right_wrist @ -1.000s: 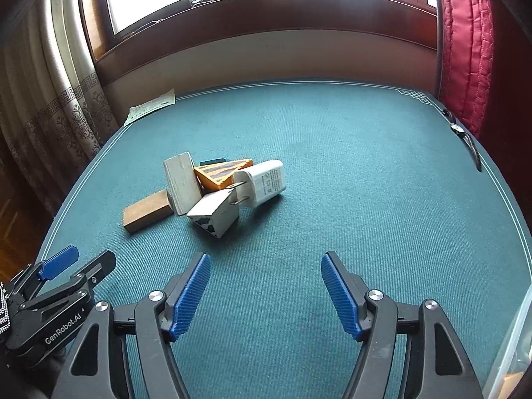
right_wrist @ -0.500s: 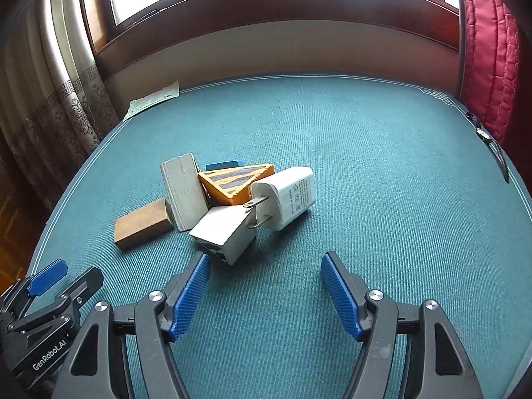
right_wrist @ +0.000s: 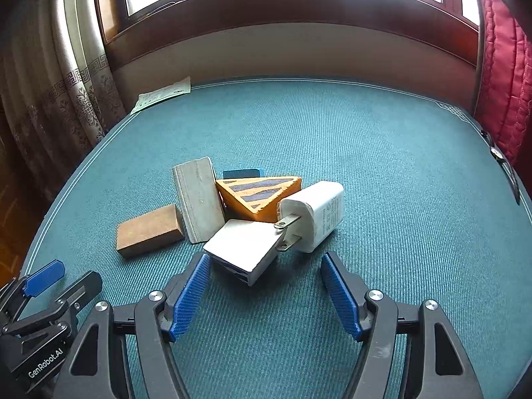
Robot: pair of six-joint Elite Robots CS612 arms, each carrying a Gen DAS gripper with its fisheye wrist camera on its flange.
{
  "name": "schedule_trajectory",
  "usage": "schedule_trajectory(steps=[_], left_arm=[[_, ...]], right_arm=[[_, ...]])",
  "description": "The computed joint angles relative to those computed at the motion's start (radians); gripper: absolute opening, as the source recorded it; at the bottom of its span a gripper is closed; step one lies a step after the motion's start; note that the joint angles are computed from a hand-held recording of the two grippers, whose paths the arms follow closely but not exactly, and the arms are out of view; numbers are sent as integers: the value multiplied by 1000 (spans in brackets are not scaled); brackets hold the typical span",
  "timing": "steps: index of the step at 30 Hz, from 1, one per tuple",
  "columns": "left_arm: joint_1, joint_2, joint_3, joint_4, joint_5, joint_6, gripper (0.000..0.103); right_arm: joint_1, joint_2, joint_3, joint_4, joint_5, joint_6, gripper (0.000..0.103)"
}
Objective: Organize rigid objects
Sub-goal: 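Grasp the white cube with the right tool, then grasp the brown rectangular wooden block with the left tool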
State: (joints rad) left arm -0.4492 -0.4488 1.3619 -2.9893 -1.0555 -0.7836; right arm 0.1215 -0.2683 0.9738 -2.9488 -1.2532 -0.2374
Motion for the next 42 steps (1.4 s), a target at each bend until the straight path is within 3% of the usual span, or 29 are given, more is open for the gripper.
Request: schedule_trajectory(steps=[9, 25, 35, 42], left_arm=[[3, 4, -4, 5, -12, -9, 69], [2, 3, -10, 12, -18, -2, 69], [7, 15, -56, 18, -46, 78, 69], [21, 44, -116, -7, -83, 183, 69]], right_arm=[[0, 0, 1, -7, 9, -26, 43], [-19, -23, 40, 10, 48, 3, 39], [-28, -48, 88, -1, 93, -14, 40], [-33, -21, 28, 15, 108, 21, 54]])
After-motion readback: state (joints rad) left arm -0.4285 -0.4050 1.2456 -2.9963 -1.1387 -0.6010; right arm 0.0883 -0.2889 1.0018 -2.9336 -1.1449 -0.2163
